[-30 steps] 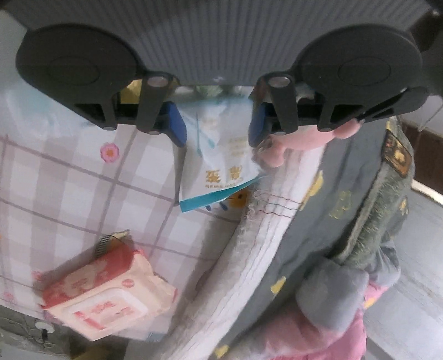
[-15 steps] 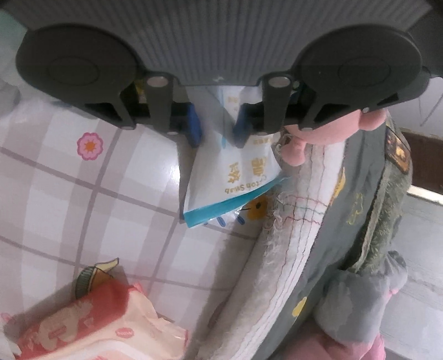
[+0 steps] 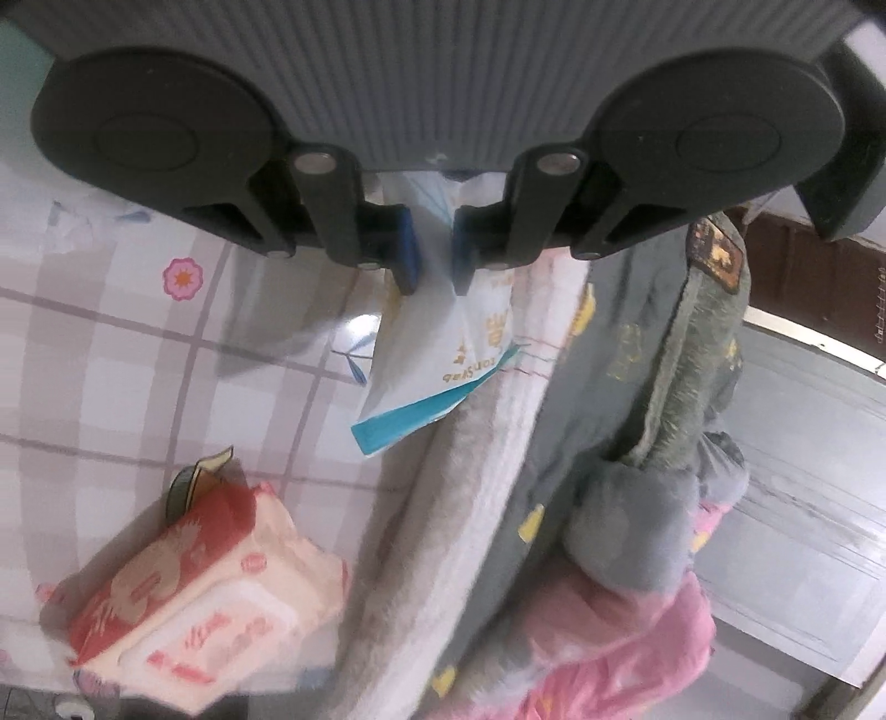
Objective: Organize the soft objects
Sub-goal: 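Carry the cotton swab bag into the cardboard box and release it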
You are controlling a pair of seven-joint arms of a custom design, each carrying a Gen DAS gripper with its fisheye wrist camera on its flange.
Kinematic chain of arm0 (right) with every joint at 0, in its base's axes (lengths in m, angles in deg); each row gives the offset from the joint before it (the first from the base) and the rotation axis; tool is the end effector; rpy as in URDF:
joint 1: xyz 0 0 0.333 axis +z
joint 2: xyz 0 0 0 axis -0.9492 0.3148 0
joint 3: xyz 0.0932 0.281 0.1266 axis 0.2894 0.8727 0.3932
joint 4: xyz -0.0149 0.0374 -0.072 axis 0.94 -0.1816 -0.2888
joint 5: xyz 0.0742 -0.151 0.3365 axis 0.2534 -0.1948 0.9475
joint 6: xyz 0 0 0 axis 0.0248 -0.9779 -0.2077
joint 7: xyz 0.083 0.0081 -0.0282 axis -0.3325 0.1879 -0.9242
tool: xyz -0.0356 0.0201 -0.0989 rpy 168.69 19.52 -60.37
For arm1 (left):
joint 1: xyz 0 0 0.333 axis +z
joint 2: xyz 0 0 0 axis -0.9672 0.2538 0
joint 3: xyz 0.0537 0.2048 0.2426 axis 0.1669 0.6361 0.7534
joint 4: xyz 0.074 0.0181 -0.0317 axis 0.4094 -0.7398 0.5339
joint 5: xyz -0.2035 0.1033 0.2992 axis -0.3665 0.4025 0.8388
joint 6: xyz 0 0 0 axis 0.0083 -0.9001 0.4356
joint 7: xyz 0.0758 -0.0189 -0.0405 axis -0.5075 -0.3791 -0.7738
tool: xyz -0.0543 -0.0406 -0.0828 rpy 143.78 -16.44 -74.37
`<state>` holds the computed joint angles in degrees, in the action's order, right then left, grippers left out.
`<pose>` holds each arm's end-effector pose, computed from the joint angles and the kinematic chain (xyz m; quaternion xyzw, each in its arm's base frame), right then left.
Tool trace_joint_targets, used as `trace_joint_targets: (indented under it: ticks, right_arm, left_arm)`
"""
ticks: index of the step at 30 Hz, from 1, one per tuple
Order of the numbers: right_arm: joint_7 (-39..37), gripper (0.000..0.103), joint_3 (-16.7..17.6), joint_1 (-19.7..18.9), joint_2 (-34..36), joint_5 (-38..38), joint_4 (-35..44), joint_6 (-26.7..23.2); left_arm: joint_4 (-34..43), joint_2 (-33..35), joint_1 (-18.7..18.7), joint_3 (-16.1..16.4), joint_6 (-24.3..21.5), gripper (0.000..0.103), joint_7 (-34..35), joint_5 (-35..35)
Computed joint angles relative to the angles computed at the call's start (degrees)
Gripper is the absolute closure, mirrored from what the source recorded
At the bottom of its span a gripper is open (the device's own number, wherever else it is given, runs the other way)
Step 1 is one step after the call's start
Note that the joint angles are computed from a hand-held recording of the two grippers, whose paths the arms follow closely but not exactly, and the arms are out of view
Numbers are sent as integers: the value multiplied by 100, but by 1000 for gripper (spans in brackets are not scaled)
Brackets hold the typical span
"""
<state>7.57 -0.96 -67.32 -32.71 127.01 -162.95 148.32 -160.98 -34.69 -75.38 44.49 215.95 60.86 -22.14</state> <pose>0.6844 0.2217 0.3640 -0.6371 0.6457 0.1727 0.3839 0.5591 -0.0543 0.3927 -0.6036 0.7279 -0.3065 0.1092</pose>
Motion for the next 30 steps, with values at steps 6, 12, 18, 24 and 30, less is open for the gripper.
trace_joint_targets:
  ticks: [6,12,18,24,30]
  right_arm:
    - [-797,92,102,-255,-849,930,-888,184]
    - [-1797,92,-181,-421,-2238,2234,-2297,192]
    - [-2145,92,-884,-409,-3611,2730,-3706,266]
    - [-1897,92,-1761,-484,-4321,2450,-4603,274]
    - [-1951,92,-2468,-591,-3809,2273,-4542,146]
  left_arm:
    - [-284,-591,-161,-38,68,57,630,-742]
    - [-524,-1169,-669,62,-21,57,1133,-1284]
    - [-365,-1239,-1227,-50,-349,57,1261,-1511]
    - [231,-579,-1698,-439,-384,55,1089,-1381]
    - [1002,408,-1877,-733,-98,55,99,-368]
